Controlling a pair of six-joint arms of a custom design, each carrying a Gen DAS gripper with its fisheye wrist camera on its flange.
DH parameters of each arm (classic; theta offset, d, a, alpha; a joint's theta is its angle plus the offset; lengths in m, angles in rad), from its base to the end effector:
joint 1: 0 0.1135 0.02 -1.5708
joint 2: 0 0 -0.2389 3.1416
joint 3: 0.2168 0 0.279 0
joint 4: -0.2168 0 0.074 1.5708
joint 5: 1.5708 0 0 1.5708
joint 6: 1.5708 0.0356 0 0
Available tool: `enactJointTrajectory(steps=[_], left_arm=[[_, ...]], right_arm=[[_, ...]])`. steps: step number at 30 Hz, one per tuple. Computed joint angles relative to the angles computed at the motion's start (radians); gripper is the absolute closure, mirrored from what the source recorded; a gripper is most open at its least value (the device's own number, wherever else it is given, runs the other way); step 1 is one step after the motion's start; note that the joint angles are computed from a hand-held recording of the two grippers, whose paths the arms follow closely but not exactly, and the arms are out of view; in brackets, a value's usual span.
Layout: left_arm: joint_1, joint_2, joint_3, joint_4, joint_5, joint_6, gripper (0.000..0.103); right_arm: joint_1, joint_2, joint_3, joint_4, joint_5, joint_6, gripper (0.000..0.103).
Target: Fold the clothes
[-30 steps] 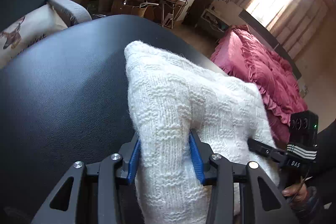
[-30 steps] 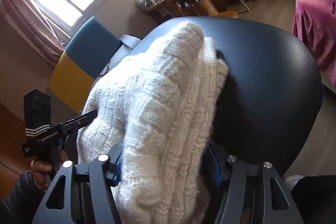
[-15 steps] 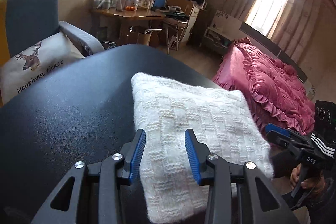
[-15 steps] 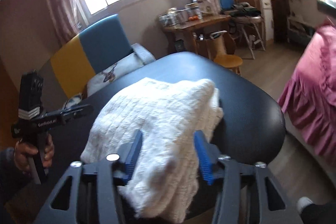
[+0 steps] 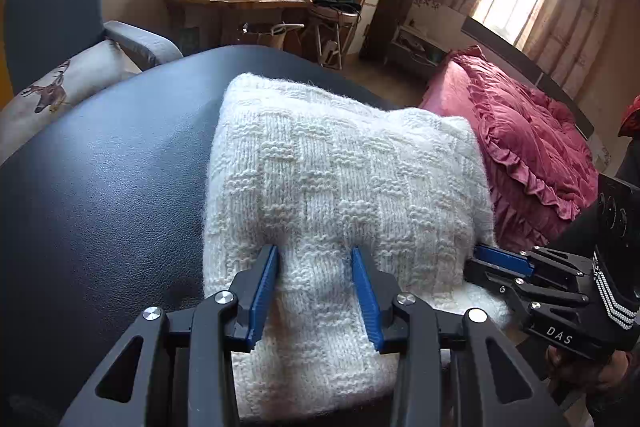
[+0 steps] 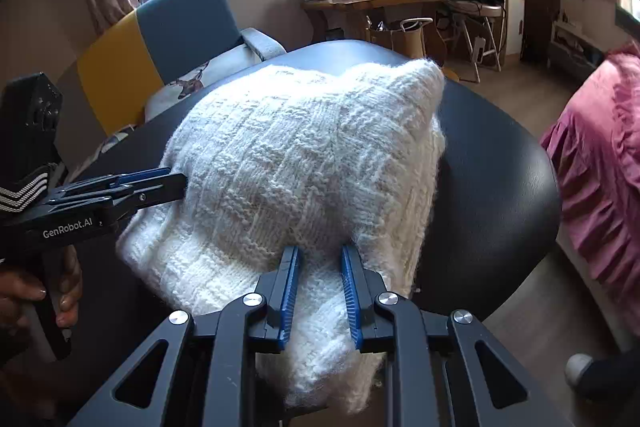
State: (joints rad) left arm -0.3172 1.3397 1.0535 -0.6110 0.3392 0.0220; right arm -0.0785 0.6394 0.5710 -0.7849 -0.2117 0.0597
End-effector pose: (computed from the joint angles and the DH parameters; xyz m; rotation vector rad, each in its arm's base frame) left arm 0.2915 -0.1082 0.2426 0.5631 2.4105 -0.5458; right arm 0.1758 -0.0063 0.2153 0.0707 2.4126 0.2477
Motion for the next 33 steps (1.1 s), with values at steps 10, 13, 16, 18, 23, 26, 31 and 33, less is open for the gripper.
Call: enactJointTrajectory(steps=[10,13,16,18,23,26,31,33], left_arm=[[-0.020,-0.184,-0.009,-0.058,-0.169,-0.046,0.061],[-0.029,-0.258,0.008,-0.093,-0.256,-0.052,0.055],[-0.034,-0.308,0.037,-0.140,-0.345,-0.066,0.052],[-0.046,-0.336,0.048,-0.160,-0.418,-0.076,0.052],[-0.064,-0.384,0.070,-0.220,-0.547,-0.104,0.051],[-0.056,-0.420,0.059,-0.213,-0.557,-0.115,0.051],[-0.066,-0.405,0.097,-0.272,-0.591,-0.167,0.051],[-0.093,-0.421,0.088,-0.263,-0.633,-0.172,0.051]], right_arm=[[0.042,-0.039,0.045,-0.044,0.046,0.061,0.067],[0.122,-0.065,0.093,-0.057,0.117,0.103,0.035],[0.291,-0.060,0.159,-0.054,0.342,0.146,0.022],[0.390,-0.011,0.212,-0.065,0.510,0.190,0.019],[0.471,0.069,0.294,-0.093,0.688,0.334,0.002],[0.491,0.096,0.314,-0.096,0.716,0.355,0.002],[0.552,0.108,0.313,-0.094,0.769,0.366,0.002],[0.561,0.101,0.306,-0.086,0.764,0.360,0.002]])
